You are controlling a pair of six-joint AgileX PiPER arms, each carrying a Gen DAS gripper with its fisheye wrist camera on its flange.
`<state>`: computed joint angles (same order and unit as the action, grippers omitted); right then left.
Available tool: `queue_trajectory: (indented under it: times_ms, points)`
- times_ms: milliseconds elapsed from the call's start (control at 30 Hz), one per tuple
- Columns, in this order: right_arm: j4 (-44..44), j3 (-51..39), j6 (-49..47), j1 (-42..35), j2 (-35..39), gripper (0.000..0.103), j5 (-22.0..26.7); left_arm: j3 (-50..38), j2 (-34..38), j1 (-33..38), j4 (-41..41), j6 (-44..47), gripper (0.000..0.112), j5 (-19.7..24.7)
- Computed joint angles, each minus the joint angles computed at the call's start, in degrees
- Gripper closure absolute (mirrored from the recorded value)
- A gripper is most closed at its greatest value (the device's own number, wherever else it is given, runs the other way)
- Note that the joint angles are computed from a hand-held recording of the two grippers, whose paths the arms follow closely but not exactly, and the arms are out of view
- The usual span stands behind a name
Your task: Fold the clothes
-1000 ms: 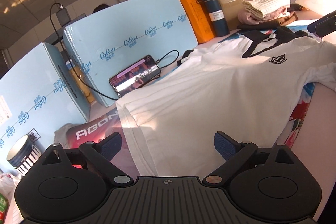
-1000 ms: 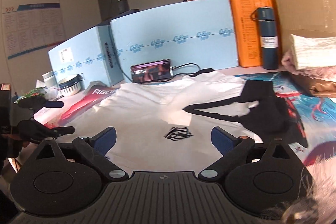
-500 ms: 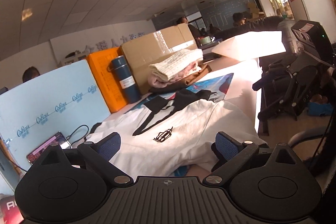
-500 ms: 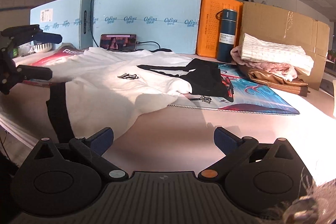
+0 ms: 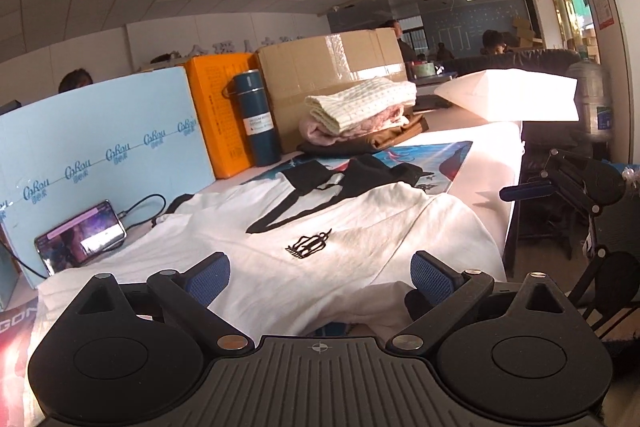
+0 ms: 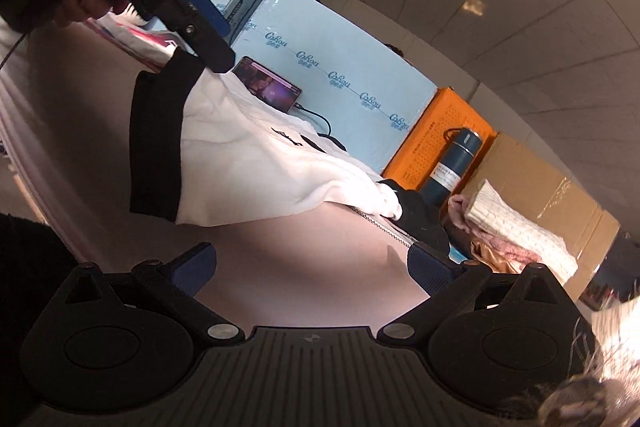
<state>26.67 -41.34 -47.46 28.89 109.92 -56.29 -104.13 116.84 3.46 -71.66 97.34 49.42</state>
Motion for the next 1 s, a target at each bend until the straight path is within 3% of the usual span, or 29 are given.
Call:
queue_trajectory:
  times_ms: [167,400,467,533,567,633,667,733,867,933,1000]
  points:
    - [-6.3,-0.2,5.0,-0.2,0.3,0.003,-3.5,0.0,0.2,0.9,-0.2,-1.9,0.013,-0.1]
    - [-10.7,-1.1,2.3,-0.6,0.7,0.004,-8.2,0.6,0.2,2.5,0.2,-4.7,0.013,-0.5]
    - [-13.8,-2.0,3.3,-1.8,-0.9,0.019,-4.1,0.7,0.2,3.2,-0.2,-4.2,0.013,0.2]
    - [-19.6,-3.0,7.1,-4.2,-2.5,0.078,0.6,0.6,0.3,3.6,-0.4,-4.0,0.013,0.6]
    - [-24.1,-4.0,12.3,-5.8,-4.2,0.089,5.0,0.5,0.4,3.8,-0.6,-3.8,0.013,0.8]
    - [-33.4,-6.5,23.8,-8.3,-6.8,0.094,12.8,-0.2,0.8,4.2,-0.5,-3.2,0.013,2.7]
    - [-37.0,-7.5,29.5,-9.5,-7.2,0.095,13.8,-0.4,0.9,4.1,0.0,-2.6,0.013,3.3]
    - [-43.4,-9.2,39.6,-11.8,-8.3,0.097,13.7,-0.6,0.9,3.4,1.9,-1.1,0.014,3.1]
    - [-51.0,-13.3,55.1,-15.7,-8.3,0.097,10.5,0.3,-0.4,-0.3,8.8,-2.5,0.015,-9.0]
    - [-53.3,-16.6,61.5,-16.9,-7.2,0.097,10.1,-1.8,0.2,0.1,12.0,-5.7,0.016,-9.8]
    - [-56.4,-20.4,67.7,-18.2,-5.4,0.097,10.1,-5.2,1.4,1.4,15.9,-10.0,0.026,-8.0]
